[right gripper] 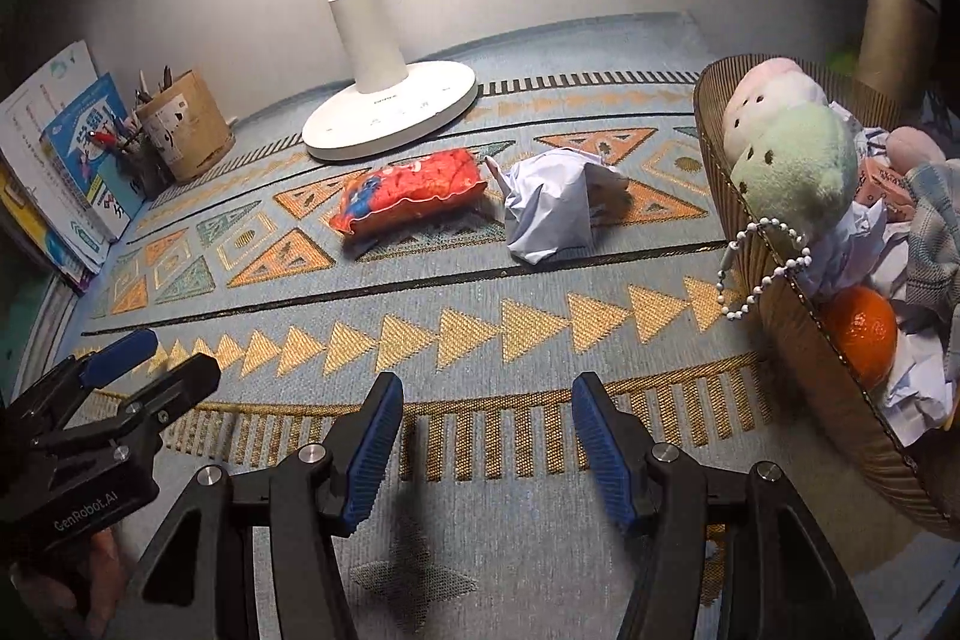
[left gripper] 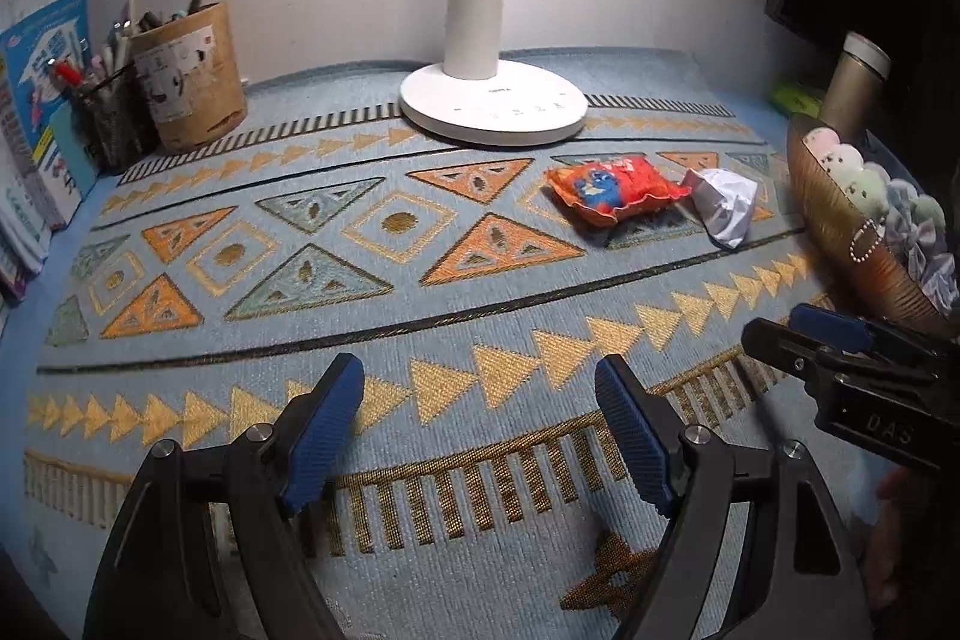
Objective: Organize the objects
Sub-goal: 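Move both open tools toward the red snack pouch and paper ball, then grasp the red snack pouch with the left tool while the right tool grasps the paper ball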
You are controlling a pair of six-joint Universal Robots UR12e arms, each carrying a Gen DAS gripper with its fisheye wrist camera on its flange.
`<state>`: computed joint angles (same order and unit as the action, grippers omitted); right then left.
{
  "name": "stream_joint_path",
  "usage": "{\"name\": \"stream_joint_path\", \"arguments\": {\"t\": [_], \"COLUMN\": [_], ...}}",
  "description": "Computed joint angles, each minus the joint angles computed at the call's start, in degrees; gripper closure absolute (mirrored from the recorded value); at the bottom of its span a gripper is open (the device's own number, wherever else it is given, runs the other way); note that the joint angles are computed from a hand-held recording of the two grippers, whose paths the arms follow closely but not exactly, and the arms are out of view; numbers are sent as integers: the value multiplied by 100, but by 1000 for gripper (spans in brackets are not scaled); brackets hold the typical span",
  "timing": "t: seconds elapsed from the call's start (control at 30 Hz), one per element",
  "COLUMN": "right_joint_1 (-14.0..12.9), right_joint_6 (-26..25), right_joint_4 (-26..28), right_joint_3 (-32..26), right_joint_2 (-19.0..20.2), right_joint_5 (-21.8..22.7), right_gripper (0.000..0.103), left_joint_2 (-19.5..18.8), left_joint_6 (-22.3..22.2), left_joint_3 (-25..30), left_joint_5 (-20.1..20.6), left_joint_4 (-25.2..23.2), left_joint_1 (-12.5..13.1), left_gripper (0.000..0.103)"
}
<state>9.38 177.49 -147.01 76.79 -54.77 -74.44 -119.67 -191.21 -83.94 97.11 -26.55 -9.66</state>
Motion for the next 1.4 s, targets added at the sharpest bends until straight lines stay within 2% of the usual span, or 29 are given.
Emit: {"name": "stream_joint_path", "arguments": {"t": [0.07,0.17,0.23,0.37,0.53,0.73,0.8,0.83,0.93,0.97,1.0,1.07,1.1,1.17,1.27,1.4], "right_joint_1": [34,23,3,14,49,75,85,85,17,11,2,7,14,25,-6,-42], "right_joint_6": [298,835,1179,1821,2052,1998,1929,1904,1854,1831,1762,1568,1382,1091,495,-559], "right_joint_4": [-53,-156,-241,-333,-304,-232,-204,-208,-206,-233,-223,-288,-343,-501,-554,-445], "right_joint_3": [-94,-254,-372,-599,-872,-1064,-1087,-1084,-1060,-1036,-1014,-912,-837,-654,-321,183], "right_joint_2": [59,174,263,421,597,711,720,719,729,716,700,638,587,459,187,-198], "right_joint_5": [-150,-104,-27,-281,-450,-522,-553,-549,-134,-113,-18,81,118,259,826,1483], "right_gripper": [45,45,45,44,43,43,43,44,64,64,64,65,65,66,66,65], "left_joint_2": [-39,-186,-373,-740,-1056,-1315,-1360,-1374,-1327,-1296,-1245,-1118,-1034,-813,-431,98], "left_joint_6": [638,1394,1786,2512,3028,3336,3303,3268,3101,3023,2931,2677,2530,2099,1244,-157], "left_joint_3": [187,486,796,1331,1809,2204,2258,2275,2194,2158,2099,1901,1777,1463,971,217], "left_joint_5": [-112,-783,-949,-1179,-1653,-1827,-1873,-1893,-1857,-1830,-1788,-1498,-1326,-1159,-1030,-773], "left_joint_4": [10,154,-74,-513,-931,-1230,-1296,-1347,-1248,-1252,-1247,-1080,-997,-833,-690,-532], "left_joint_1": [29,155,184,203,234,180,169,166,173,175,180,153,140,162,228,282], "left_gripper": [25,25,25,25,25,25,29,39,50,57,59,66,66,67,67,67]}}
